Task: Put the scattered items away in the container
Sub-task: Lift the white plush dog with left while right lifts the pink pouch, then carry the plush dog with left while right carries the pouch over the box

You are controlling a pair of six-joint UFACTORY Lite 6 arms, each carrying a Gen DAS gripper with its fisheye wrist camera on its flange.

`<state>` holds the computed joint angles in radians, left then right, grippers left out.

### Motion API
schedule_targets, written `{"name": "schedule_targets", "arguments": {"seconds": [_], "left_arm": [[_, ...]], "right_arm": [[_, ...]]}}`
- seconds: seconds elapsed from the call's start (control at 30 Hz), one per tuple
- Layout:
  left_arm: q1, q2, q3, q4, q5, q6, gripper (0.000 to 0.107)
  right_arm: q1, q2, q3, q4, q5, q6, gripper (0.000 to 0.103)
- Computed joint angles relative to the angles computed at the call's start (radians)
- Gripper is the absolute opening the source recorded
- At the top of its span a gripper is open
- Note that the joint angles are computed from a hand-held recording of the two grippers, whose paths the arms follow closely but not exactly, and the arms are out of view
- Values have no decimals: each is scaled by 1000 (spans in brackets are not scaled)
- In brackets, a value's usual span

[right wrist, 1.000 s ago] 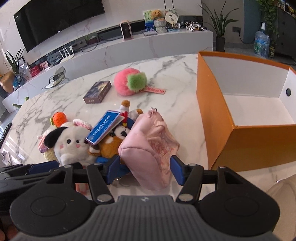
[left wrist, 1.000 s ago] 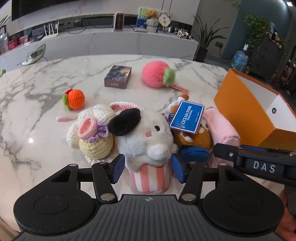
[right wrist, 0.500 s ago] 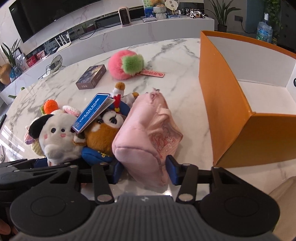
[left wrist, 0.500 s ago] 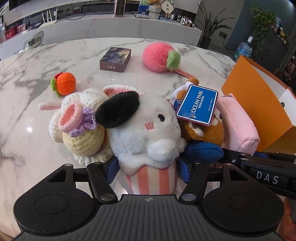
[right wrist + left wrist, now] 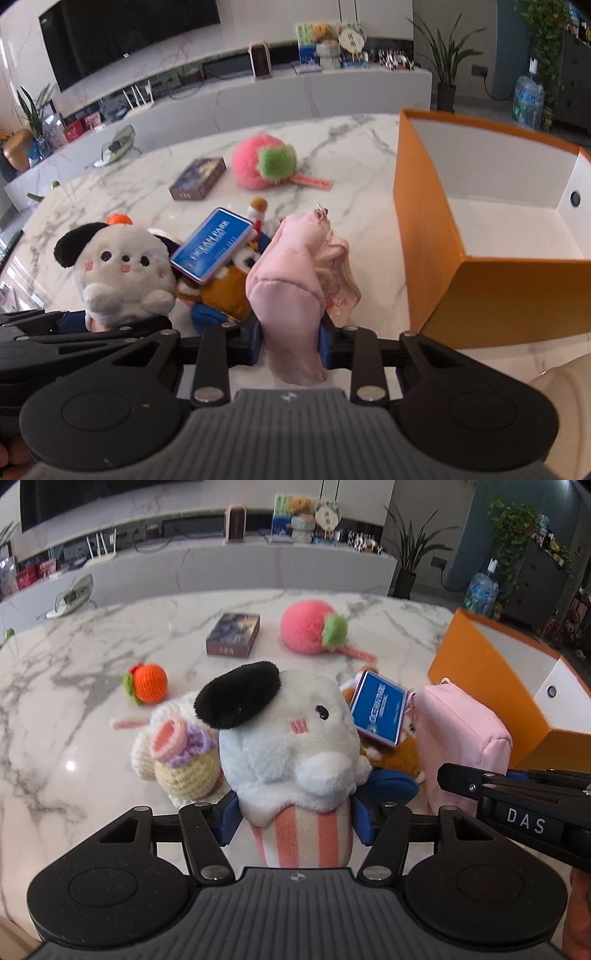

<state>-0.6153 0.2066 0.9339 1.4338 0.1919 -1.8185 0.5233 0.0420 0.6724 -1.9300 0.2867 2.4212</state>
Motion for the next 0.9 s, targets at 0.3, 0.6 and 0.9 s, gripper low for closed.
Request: {"name": "schedule_targets", "arguments": {"seconds": [0.3, 0.6, 0.9], "left_arm": [[-80, -141, -19, -54, 98, 59, 69], [-176, -152, 102, -154, 181, 199, 69], [-243, 38, 387, -288, 174, 380, 69]], "right_arm": [[73, -213, -109, 72, 92, -74, 31], [83, -438, -183, 162, 143, -209, 31], [-89, -620, -238, 117, 93, -306, 31]]}}
